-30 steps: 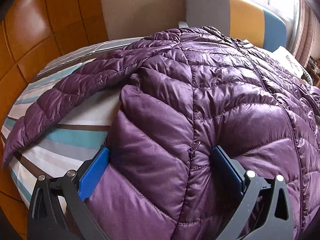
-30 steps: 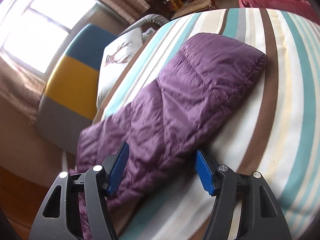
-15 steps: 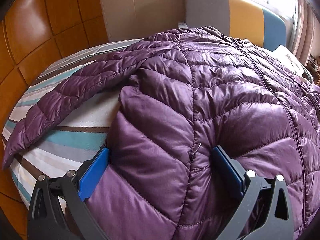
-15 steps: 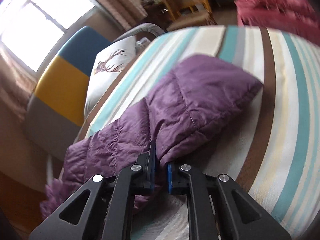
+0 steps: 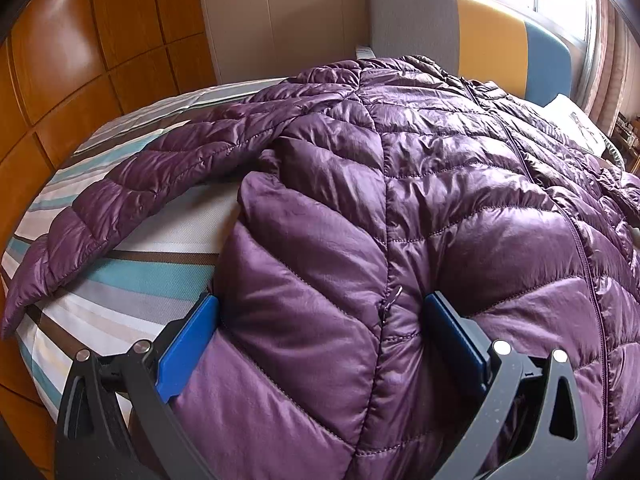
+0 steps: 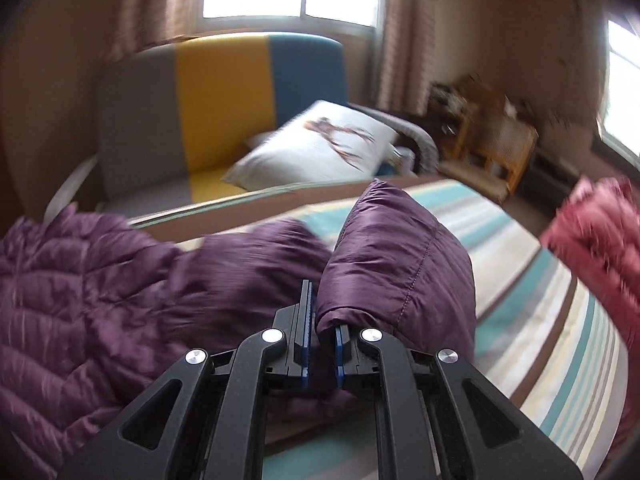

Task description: Fold large clothes

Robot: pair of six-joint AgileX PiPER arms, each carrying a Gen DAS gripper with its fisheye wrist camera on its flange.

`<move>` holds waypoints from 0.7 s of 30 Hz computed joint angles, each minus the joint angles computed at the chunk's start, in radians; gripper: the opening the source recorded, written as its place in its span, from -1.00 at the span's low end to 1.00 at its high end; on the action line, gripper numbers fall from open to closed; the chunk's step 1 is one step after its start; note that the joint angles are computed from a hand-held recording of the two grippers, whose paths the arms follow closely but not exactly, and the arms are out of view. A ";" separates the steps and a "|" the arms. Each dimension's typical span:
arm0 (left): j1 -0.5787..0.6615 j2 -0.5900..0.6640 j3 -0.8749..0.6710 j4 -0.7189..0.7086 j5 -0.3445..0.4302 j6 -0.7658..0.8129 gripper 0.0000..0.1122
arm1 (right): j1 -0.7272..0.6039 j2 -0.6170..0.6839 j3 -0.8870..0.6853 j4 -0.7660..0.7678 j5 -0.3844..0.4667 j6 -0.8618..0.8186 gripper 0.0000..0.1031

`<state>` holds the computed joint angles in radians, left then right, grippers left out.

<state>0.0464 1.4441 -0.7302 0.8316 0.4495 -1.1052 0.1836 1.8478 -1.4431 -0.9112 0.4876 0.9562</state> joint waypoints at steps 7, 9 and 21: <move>0.001 0.000 0.001 0.001 -0.002 -0.001 0.81 | 0.248 0.013 0.015 -0.251 0.010 0.027 -0.82; 0.001 0.000 0.002 0.002 -0.002 -0.002 0.81 | 0.313 0.035 0.020 -0.316 0.022 0.025 -0.83; 0.000 -0.001 0.004 0.001 -0.007 -0.006 0.81 | 0.612 0.113 0.067 -0.725 0.045 0.026 -0.87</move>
